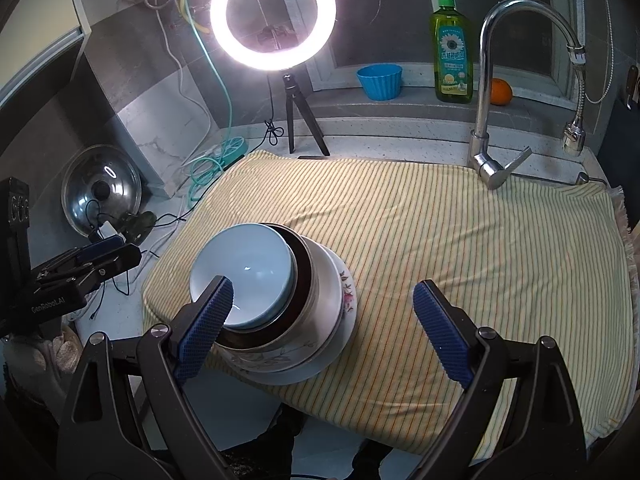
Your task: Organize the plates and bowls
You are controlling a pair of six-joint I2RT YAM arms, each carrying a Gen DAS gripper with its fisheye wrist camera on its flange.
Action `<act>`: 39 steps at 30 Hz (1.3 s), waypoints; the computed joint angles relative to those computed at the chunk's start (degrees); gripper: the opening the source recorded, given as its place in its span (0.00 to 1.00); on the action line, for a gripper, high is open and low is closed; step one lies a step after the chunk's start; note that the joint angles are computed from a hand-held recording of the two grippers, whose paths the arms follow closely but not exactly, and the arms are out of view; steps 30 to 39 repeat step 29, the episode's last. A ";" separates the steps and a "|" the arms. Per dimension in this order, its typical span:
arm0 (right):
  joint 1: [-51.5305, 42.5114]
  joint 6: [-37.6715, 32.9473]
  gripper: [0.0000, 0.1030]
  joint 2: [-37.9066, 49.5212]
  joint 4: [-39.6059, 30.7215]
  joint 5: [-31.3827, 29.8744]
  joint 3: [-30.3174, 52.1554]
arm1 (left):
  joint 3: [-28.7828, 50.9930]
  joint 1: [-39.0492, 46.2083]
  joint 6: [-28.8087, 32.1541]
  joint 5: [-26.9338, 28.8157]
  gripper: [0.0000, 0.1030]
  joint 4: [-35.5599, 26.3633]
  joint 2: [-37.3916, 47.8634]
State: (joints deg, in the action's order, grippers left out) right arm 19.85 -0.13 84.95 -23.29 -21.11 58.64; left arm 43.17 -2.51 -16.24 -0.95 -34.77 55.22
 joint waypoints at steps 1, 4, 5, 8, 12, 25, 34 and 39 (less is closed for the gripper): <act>-0.05 0.03 0.91 0.02 0.00 -0.04 -0.08 | 0.01 -0.02 -0.04 0.05 0.75 0.04 0.11; -0.02 0.05 0.91 0.14 0.06 0.10 -0.16 | 0.07 -0.07 0.00 0.08 0.75 -0.06 0.14; -0.01 0.07 0.91 0.13 0.10 0.11 -0.22 | 0.07 -0.05 0.11 0.24 0.75 -0.04 0.16; -0.04 0.13 0.91 0.12 0.31 0.04 -0.33 | -0.02 -0.30 0.09 -0.27 0.75 0.38 -0.02; -0.05 -0.02 0.91 0.22 0.14 0.07 -0.20 | -0.43 -0.60 0.41 -0.63 0.75 1.34 -0.42; 0.13 -0.02 0.91 1.22 0.74 0.03 -0.46 | 0.09 -0.83 0.48 -1.48 0.75 1.85 0.65; 0.11 0.03 0.91 2.00 0.93 0.15 -0.26 | 0.34 -0.76 0.74 -1.48 0.75 2.08 1.19; 0.11 0.03 0.91 2.00 0.93 0.15 -0.26 | 0.34 -0.76 0.74 -1.48 0.75 2.08 1.19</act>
